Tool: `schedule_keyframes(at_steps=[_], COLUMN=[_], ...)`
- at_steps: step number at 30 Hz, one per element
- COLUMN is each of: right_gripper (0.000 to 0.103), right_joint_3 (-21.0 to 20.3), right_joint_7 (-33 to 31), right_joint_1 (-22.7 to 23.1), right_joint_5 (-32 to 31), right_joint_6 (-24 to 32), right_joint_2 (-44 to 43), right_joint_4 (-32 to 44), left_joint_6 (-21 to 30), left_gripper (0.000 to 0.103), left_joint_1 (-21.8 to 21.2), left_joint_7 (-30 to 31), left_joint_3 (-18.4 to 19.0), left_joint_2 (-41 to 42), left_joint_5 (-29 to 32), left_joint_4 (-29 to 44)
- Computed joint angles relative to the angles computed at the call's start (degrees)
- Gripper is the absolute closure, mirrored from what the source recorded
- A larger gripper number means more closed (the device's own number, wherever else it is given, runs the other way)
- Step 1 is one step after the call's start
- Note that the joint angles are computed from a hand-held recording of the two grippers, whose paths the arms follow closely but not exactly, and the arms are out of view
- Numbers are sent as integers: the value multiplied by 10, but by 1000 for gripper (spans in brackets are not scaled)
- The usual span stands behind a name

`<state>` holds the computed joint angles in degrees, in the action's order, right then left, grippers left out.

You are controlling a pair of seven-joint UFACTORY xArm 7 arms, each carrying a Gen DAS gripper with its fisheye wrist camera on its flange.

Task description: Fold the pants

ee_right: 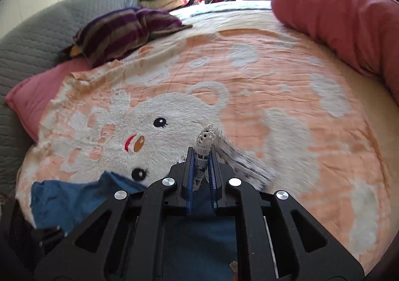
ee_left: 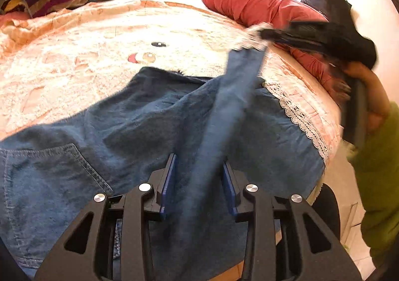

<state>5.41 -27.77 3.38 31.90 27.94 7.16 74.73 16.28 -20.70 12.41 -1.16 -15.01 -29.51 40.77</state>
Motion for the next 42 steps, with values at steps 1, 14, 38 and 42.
schedule_keyframes(at_steps=[1,14,38,42], right_gripper=[97,97,75,74], right_joint_3=[-1,-91,-126,-108], right_joint_7=[-12,-89,-20,-55], right_joint_1=[-6,16,0,21], right_joint_5=[15,139,73,-19], right_joint_6=[-1,-1,-30,-120], right_joint_2=[-14,-220,-306,-382], right_joint_4=[-15,-253,-404,-453], left_joint_6=[-3,14,57,58], left_gripper=[70,101,101,101], left_joint_1=[4,-27,-33,-35], left_joint_7=[-2,60,35,37], left_joint_3=[-5,16,-20,-17], left_joint_2=[-1,-77,-92,-90], left_joint_5=[12,30,116,113], left_joint_4=[-1,-50,-78,-76])
